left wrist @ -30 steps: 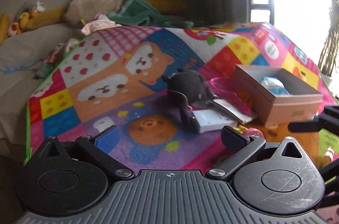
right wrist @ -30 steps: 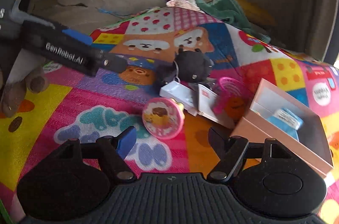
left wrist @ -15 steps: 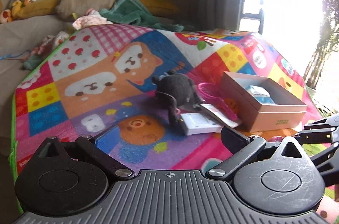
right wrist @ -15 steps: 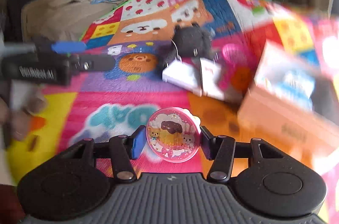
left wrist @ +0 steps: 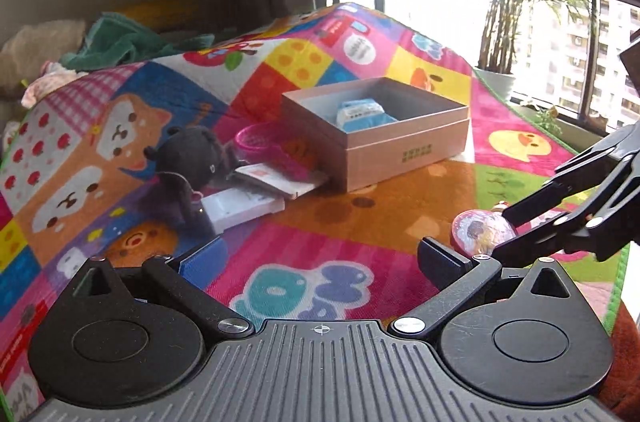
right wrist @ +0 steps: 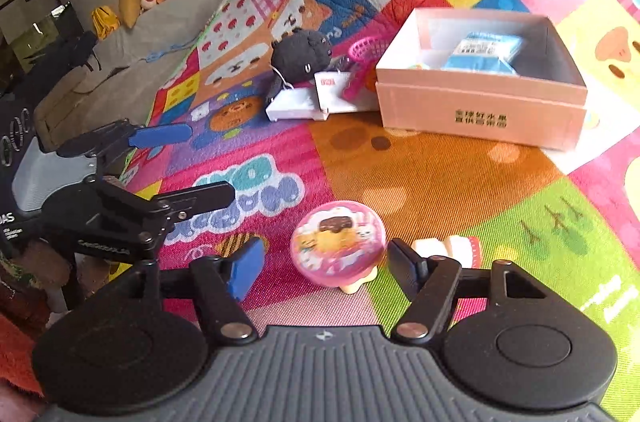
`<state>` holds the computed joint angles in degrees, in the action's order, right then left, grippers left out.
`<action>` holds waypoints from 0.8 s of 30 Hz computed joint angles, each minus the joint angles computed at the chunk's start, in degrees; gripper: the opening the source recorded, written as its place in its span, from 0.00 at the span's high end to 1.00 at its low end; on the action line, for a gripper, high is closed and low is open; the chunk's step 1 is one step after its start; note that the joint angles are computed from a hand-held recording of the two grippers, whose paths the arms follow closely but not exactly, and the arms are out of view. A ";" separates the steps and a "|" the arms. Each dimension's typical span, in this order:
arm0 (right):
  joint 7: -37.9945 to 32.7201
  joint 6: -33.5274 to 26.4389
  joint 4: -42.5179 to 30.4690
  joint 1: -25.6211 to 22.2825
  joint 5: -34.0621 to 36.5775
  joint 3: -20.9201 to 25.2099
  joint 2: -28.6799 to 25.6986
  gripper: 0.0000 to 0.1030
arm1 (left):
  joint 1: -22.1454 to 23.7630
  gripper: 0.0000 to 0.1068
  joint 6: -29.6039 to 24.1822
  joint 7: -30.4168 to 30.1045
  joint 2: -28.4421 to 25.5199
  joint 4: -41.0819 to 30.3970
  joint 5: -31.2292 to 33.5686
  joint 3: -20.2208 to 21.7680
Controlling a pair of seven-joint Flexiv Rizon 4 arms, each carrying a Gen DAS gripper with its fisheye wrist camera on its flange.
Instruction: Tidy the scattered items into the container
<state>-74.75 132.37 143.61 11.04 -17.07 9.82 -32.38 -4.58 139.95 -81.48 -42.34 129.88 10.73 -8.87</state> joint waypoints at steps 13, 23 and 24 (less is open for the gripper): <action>-11.51 23.92 0.99 12.69 31.81 -5.25 -11.57 0.15 | -3.94 0.04 -7.09 4.14 -2.46 -3.71 4.00 -3.36; -6.27 24.52 -1.74 13.50 36.16 -6.71 -17.39 0.10 | -17.17 0.04 -8.76 9.59 -4.26 -6.93 -16.21 3.19; -6.08 24.69 -1.83 13.57 36.13 -6.75 -17.65 0.08 | -16.94 0.04 -8.90 9.51 -4.22 -6.86 -16.58 3.00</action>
<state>-80.84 157.06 141.77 24.61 19.06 3.06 -50.03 -21.53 131.05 -71.97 -46.56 123.02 -5.86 -5.87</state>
